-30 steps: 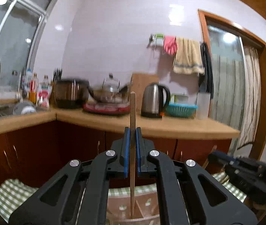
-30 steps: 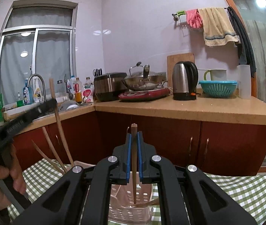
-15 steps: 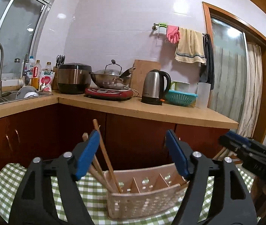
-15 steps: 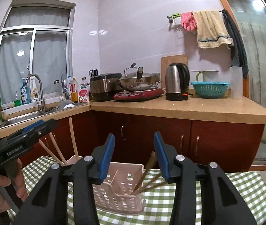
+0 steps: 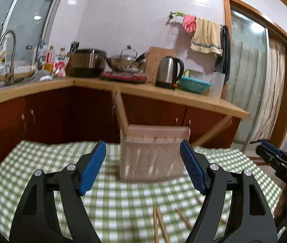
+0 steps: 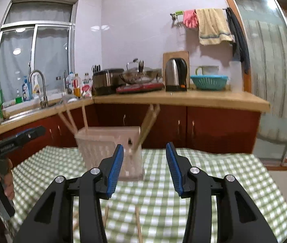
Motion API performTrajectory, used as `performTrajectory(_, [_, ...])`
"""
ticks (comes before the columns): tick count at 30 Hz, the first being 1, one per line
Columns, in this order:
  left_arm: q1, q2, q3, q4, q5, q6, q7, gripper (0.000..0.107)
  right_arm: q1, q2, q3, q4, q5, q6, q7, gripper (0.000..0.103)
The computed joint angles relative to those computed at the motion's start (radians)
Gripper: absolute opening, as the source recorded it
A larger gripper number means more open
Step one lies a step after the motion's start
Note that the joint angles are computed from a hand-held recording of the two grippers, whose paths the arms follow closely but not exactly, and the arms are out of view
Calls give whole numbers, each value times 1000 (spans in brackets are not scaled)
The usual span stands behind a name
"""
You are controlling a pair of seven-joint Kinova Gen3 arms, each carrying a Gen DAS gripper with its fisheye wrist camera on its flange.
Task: Organize utensils
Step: 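Pull both tools back from the basket toward the loose chopsticks, then close the left tool on a chopstick while the right tool grasps another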
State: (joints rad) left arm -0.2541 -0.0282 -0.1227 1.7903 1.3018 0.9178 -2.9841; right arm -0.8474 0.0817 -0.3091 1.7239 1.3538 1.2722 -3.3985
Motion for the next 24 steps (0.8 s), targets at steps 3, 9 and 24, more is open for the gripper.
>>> performTrajectory(3, [-18, -30, -25, 56, -39, 24, 4, 73, -35, -7, -31, 52, -40, 39, -50, 44])
performTrajectory(9, [-44, -76, -73, 159, -143, 63, -7, 73, -98, -6, -71, 127, -133, 76, -140, 40])
performTrajectory(24, [-74, -103, -118, 278, -291, 133, -50, 70, -154, 14, -75, 196, -323, 15, -229, 17])
